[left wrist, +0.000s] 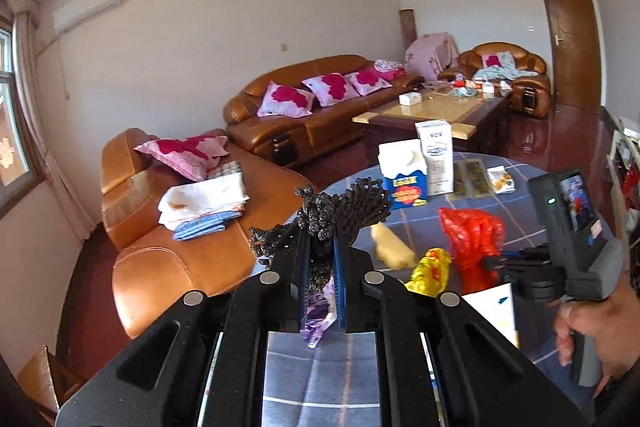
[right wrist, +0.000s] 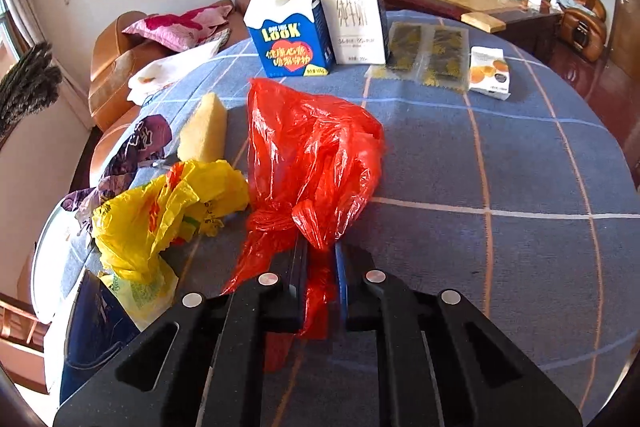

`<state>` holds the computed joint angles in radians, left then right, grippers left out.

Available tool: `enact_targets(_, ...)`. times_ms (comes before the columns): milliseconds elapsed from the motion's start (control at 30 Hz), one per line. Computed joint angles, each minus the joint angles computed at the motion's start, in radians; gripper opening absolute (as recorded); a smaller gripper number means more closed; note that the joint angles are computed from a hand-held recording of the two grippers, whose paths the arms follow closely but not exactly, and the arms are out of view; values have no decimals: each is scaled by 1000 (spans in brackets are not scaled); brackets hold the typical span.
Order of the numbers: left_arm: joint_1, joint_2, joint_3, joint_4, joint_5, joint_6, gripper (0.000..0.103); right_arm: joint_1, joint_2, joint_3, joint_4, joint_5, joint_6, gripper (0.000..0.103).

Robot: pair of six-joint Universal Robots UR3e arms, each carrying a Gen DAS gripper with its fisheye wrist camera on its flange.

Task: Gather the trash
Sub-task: 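Carry the black scrubber and red bag toward the bucket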

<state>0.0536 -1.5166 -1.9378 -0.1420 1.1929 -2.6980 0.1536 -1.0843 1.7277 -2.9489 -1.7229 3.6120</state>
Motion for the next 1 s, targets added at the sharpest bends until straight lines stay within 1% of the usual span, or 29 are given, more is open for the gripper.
enact_targets(100, 55, 25, -62, 82, 34, 5, 10, 52, -39, -2, -21, -123, -6, 9)
enact_targets(200, 126, 46, -89, 83, 20, 12, 10, 122, -52, -51, -22, -256, -35, 9)
enact_targets(267, 169, 55, -97, 75, 10, 16, 10, 157, -53, -88, -36, -301, -49, 9)
enact_targets(400, 249, 76, -121, 80, -6, 26, 10, 211, -24, -188, -52, -305, -103, 9)
enact_targets(533, 326, 100, -163, 103, -20, 39, 10, 271, 64, -366, 7, -301, -148, 9)
enact_targets(667, 380, 105, -191, 124, -17, 51, 10, 325, 176, -562, 88, -299, -178, 9)
enact_targets(833, 423, 75, -199, 167, 15, 56, 10, 371, 340, -840, 209, -280, -216, 9)
enact_targets(1000, 429, 22, -177, 199, 77, 54, 10, 400, 535, -1172, 355, -239, -264, 9)
